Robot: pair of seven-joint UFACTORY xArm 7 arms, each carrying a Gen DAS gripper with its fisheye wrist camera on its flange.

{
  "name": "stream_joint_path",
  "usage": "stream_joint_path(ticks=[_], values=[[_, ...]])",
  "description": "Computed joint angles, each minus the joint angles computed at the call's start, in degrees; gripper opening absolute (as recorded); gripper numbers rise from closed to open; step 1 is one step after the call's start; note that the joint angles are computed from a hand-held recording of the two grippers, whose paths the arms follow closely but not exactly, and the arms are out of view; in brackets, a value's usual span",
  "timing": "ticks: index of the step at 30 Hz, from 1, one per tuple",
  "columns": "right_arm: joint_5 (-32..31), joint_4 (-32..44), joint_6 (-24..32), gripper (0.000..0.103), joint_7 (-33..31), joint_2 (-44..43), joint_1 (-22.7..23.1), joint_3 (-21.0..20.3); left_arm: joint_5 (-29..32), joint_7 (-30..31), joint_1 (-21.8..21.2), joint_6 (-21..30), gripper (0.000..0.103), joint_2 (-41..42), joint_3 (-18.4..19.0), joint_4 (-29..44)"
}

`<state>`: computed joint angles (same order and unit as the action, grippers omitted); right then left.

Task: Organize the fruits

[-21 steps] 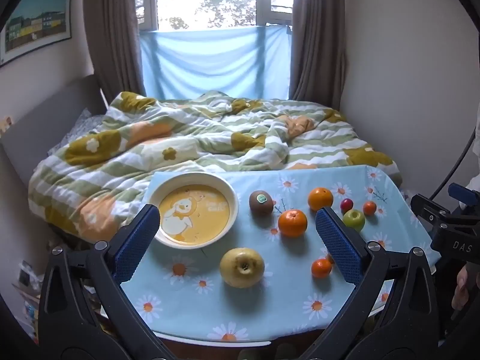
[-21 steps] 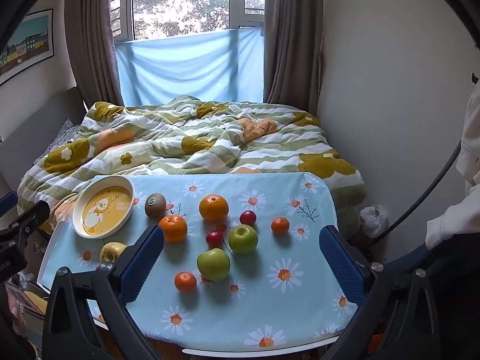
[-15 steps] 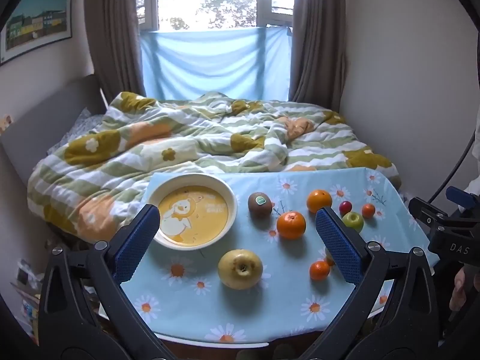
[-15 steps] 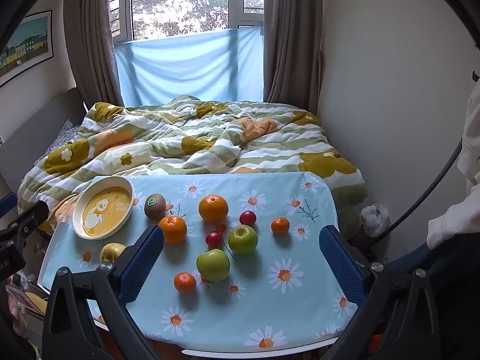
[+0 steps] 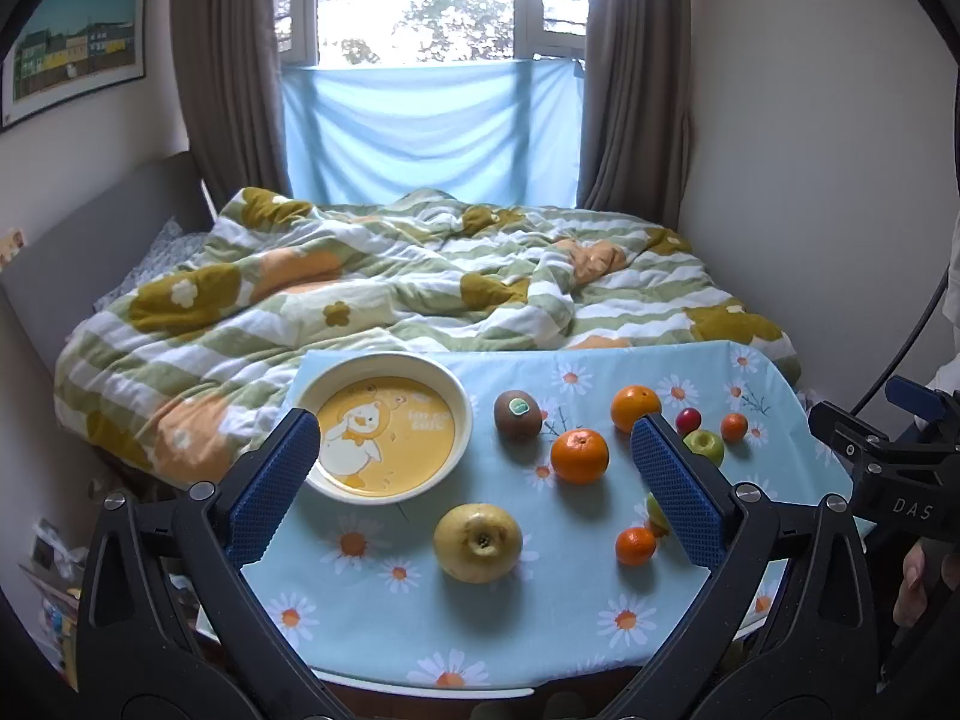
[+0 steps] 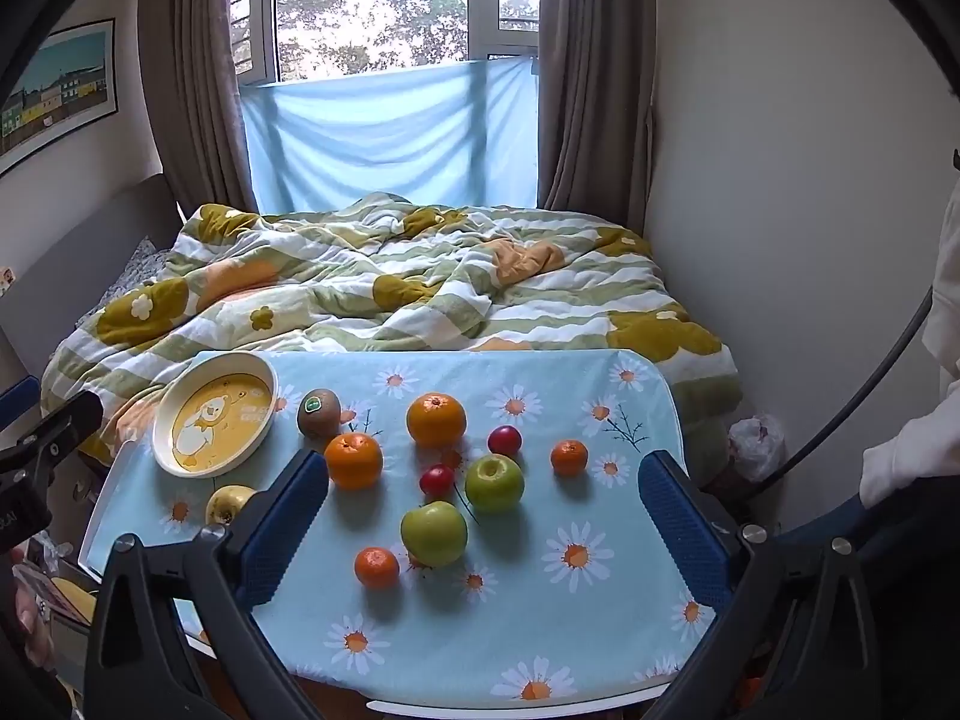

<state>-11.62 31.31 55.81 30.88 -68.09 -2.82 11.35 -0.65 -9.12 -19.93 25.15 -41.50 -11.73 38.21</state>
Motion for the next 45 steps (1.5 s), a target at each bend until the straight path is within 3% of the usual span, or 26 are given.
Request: stream_joint_path(ticks=[45], values=[[0.6, 1.1, 1.3, 0.103, -0.4, -0.9, 0.7, 0.2, -0.8, 0.8, -0.5, 0.3, 0.103, -0.6, 0.6, -0.2]])
